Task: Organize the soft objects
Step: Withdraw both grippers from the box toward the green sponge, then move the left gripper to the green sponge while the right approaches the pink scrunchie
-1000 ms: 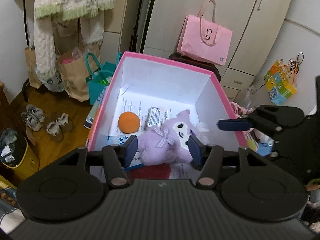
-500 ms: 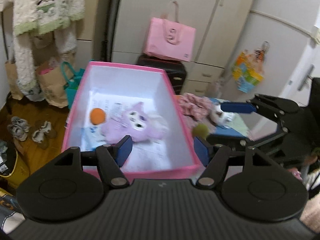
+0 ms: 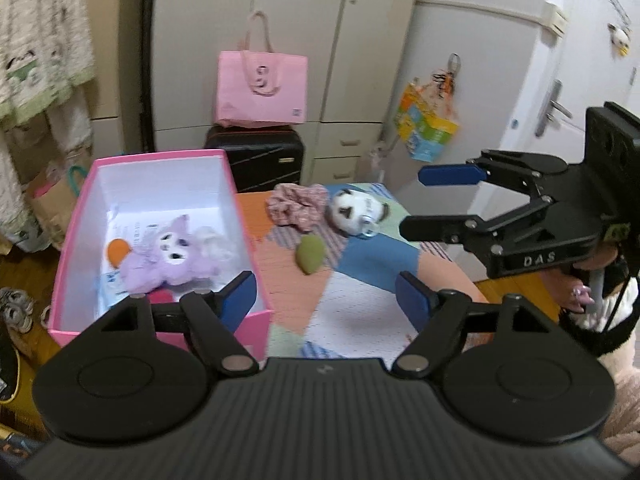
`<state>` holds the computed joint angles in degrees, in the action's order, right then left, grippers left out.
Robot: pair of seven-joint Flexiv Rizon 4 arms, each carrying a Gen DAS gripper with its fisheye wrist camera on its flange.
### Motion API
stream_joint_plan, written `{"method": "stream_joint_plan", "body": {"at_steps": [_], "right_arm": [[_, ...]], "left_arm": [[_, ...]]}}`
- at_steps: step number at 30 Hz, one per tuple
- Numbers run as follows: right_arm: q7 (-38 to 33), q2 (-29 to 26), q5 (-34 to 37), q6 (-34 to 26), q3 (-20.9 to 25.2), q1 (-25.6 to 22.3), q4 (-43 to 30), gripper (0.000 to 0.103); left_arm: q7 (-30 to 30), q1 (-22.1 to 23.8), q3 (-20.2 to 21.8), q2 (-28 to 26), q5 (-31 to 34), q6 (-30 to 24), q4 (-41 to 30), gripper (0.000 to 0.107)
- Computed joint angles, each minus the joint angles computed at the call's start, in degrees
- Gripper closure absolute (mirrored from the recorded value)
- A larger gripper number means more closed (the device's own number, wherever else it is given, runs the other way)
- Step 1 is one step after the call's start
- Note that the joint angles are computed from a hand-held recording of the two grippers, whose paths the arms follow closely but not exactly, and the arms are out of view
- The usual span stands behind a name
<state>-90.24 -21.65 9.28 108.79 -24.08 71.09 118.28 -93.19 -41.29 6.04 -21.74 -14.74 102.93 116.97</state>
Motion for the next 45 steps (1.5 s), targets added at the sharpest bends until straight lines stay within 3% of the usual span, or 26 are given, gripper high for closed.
{"method": "stream_joint_plan", "body": {"at_steps": [3, 10, 14, 20, 24, 29, 39, 42, 45], "right_arm": [[-1.21, 0.86, 2.21, 1.65, -2.35, 2.21, 2.27, 0.025], [-6.34, 0.90, 7.40, 4.90, -0.19, 0.57, 4.33, 0.025], [-7.78, 0.28, 7.87, 5.45, 5.42, -5.35, 3.31, 0.025], [-7.34, -3.10, 6.72, 7.16, 12.21, -14.47, 0.21, 0.025], [-2.01, -5.49, -1.64, 6.00, 23.53, -28.47, -2.70, 0.025], [4.21, -9.47, -13.84, 2.39, 31.58, -40.18, -7.06, 0.025], [7.93, -19.55, -31.22, -10.08, 43.93, -54.56, -20.17, 0.025], [7.54, -21.87, -31.53, -14.51, 44.81, -54.82, -24.36, 0.025], [5.03, -23.74, -31.33, -18.73, 44.96, -54.14, -28.05, 0.025]], "left_arm": [[0.68, 2.19, -3.46, -1.46, 1.28, 0.38, -1.15, 0.030], [1.43, 0.04, -2.80, -6.68, 0.44, 1.14, -6.01, 0.031], [2.11, -2.65, -0.08, -10.10, -1.16, 0.76, -10.01, 0.031], [1.67, -8.44, 7.23, -16.18, -5.38, 0.39, -15.99, 0.031], [0.49, -10.78, 11.13, -20.41, -8.31, -0.77, -19.99, 0.031], [-1.56, -11.96, 14.44, -25.05, -8.99, -3.23, -25.08, 0.031], [-8.82, -12.26, 19.36, -32.81, -5.84, -9.95, -34.94, 0.032], [-10.21, -11.15, 19.17, -34.29, -4.08, -12.36, -37.46, 0.032], [-14.55, -13.36, 24.74, -38.20, -3.11, -17.02, -42.20, 0.032]]}}
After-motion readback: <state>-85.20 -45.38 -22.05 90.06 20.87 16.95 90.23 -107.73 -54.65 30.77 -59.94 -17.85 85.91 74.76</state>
